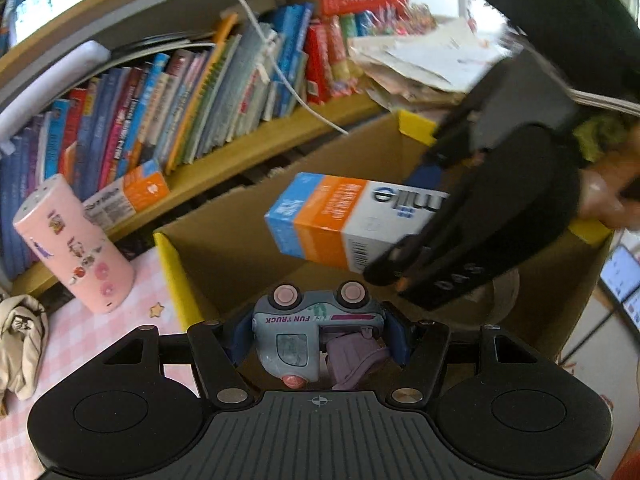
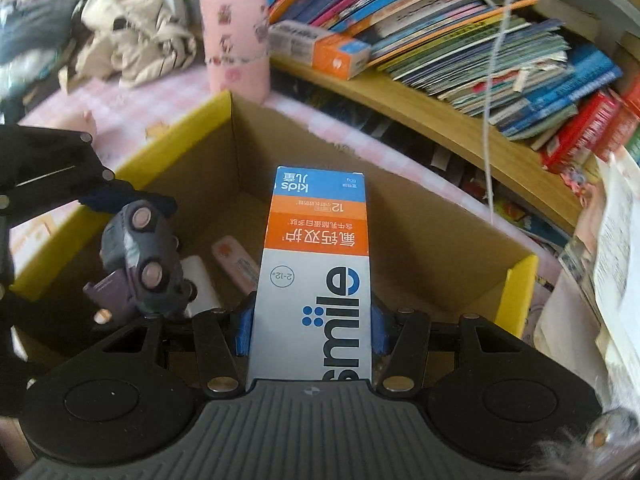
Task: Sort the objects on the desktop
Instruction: 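Open both tools to release the usmile box and toy truck inside the yellow box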
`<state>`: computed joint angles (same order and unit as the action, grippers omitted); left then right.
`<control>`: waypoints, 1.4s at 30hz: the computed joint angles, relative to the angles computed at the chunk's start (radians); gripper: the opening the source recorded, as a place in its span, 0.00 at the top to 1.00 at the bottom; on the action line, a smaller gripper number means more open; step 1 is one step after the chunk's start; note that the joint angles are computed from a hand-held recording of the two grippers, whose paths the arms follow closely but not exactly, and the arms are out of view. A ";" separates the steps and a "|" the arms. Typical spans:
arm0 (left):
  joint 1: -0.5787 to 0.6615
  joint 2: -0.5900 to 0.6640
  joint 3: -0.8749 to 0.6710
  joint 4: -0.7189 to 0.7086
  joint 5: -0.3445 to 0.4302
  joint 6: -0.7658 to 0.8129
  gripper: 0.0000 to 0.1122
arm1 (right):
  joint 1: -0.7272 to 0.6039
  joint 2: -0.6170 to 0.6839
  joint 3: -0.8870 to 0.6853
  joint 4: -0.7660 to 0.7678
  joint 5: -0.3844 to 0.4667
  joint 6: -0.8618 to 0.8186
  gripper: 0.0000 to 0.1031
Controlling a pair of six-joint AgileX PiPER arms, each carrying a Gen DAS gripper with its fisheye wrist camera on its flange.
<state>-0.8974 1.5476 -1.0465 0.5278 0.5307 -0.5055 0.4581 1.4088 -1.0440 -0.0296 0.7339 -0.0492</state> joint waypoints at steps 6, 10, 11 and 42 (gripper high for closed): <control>-0.008 0.023 -0.012 -0.024 0.026 0.025 0.43 | 0.005 0.052 -0.036 0.010 0.021 -0.075 0.51; -0.018 0.025 -0.009 0.001 0.032 0.007 0.43 | 0.008 0.071 -0.042 0.028 0.027 -0.087 0.52; -0.020 0.026 -0.010 0.005 0.035 0.002 0.43 | 0.007 0.073 -0.042 0.032 0.028 -0.088 0.52; -0.182 -0.127 0.078 0.367 0.162 -0.367 0.12 | 0.102 -0.178 0.032 -0.154 0.036 0.225 0.12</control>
